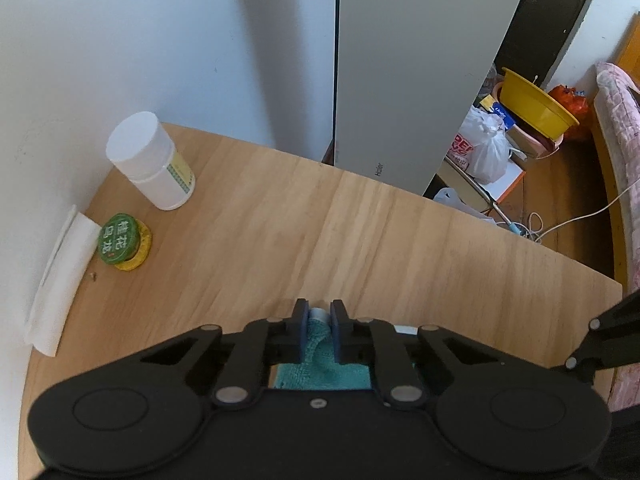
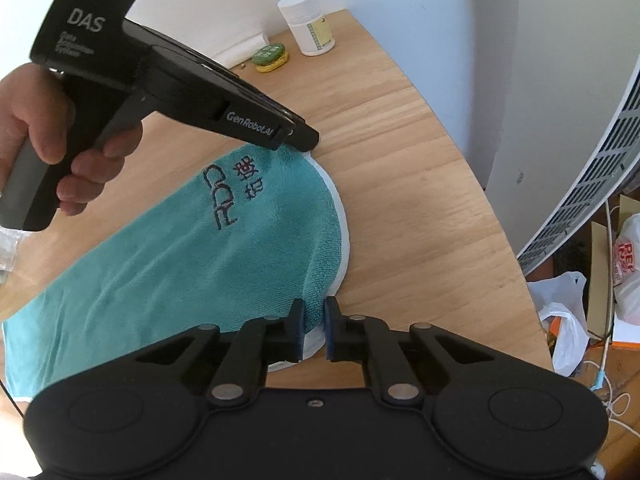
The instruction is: Fold towel
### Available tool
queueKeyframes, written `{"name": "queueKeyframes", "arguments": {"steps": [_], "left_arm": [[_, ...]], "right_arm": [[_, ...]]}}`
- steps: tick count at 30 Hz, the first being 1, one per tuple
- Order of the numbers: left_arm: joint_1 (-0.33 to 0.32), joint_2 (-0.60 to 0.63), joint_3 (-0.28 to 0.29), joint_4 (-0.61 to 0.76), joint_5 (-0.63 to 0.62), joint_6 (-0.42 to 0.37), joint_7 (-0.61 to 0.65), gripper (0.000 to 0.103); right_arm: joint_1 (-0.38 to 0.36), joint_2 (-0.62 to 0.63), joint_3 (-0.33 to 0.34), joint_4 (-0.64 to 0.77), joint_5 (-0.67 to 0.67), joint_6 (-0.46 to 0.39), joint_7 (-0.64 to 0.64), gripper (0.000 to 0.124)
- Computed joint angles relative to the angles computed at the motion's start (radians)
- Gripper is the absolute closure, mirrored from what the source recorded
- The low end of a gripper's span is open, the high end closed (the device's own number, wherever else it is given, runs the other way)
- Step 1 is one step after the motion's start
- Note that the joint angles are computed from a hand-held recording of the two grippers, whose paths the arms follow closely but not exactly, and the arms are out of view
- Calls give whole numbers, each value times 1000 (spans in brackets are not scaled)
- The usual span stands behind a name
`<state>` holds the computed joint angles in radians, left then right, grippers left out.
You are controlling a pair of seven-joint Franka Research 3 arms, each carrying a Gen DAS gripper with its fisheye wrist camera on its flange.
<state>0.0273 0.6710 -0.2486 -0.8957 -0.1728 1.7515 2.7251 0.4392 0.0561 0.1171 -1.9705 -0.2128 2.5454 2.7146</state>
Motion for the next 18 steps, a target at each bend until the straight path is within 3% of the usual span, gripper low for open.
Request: {"name": "queueKeyframes", "arguments": {"steps": [4,12,18], "left_arm": [[14,-16,2,-13,-11,14,-14,92],[31,42,1,128,-30,-53,-61,92],[71,23,-4,128,-68,-42,-82,92]], "right_arm": [[-3,-14,2,-5,3,3,-35,114],[-4,-21,8,25,-27,10,-92,114],[6,-7,17,73,-27,31,-169,114]]}}
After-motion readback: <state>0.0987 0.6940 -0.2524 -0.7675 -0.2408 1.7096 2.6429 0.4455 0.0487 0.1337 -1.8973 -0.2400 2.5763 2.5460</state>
